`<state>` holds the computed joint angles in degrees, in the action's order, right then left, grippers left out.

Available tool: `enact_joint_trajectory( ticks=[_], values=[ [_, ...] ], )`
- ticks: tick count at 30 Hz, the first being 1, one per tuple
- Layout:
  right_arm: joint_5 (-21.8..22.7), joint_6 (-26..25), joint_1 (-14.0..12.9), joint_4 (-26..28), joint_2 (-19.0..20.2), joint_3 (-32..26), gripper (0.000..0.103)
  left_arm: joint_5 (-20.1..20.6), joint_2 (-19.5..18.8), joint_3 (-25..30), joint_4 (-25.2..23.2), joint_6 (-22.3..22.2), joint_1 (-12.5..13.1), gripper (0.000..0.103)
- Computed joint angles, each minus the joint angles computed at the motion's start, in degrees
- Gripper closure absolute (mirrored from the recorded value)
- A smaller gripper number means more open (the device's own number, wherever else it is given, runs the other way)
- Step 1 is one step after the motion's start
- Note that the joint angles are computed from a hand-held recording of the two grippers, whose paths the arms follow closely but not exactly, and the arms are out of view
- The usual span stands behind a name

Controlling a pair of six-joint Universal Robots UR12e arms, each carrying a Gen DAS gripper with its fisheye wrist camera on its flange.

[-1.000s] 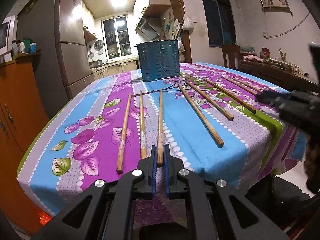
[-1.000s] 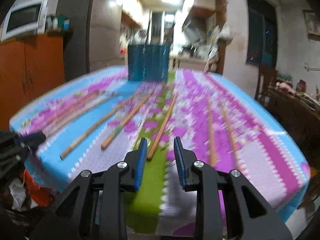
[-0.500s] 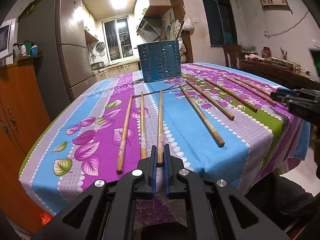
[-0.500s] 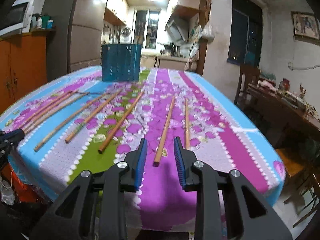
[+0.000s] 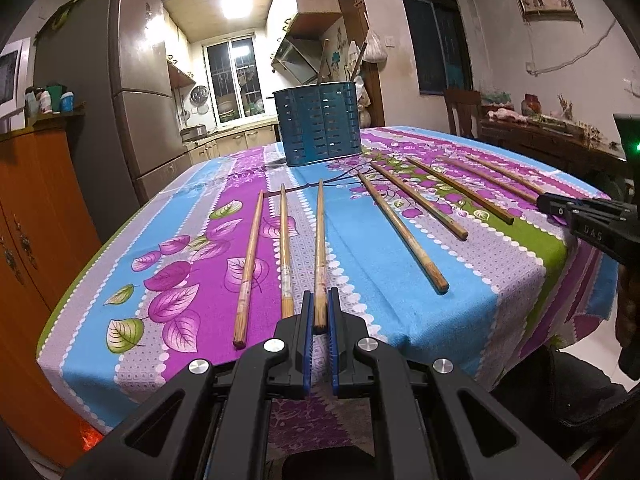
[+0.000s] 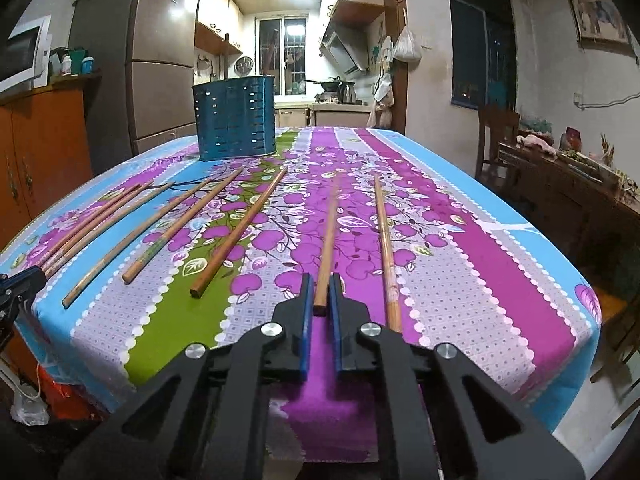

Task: Organize utensils
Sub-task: 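Grasp a chopstick with the left tool while the right tool grasps another, then lower the left tool's chopstick into the holder while the right tool drops its own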

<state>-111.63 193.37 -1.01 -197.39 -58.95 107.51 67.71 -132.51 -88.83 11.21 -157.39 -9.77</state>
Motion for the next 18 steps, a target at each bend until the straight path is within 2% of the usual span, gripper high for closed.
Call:
enact_joint_trajectory(
  ticks=[8,13,18],
  values=[
    [-0.4,0.2,0.1,-1.9,-1.6,1.1,0.098,-1.0,0.7,-0.3,-0.6,-0.7,0.3,0.096],
    [-0.3,-3.1,0.2,-4.9,-2.9,1.3,0.098,-1.3,1.6,-0.5,0.3,-1.5,0.6,0.096],
    [1.4,-6.1,0.0,-7.4,-4.2,1.2,0.098,-3.7,3.4,-0.6,-1.1,-2.3,1.0,0.096]
  ],
)
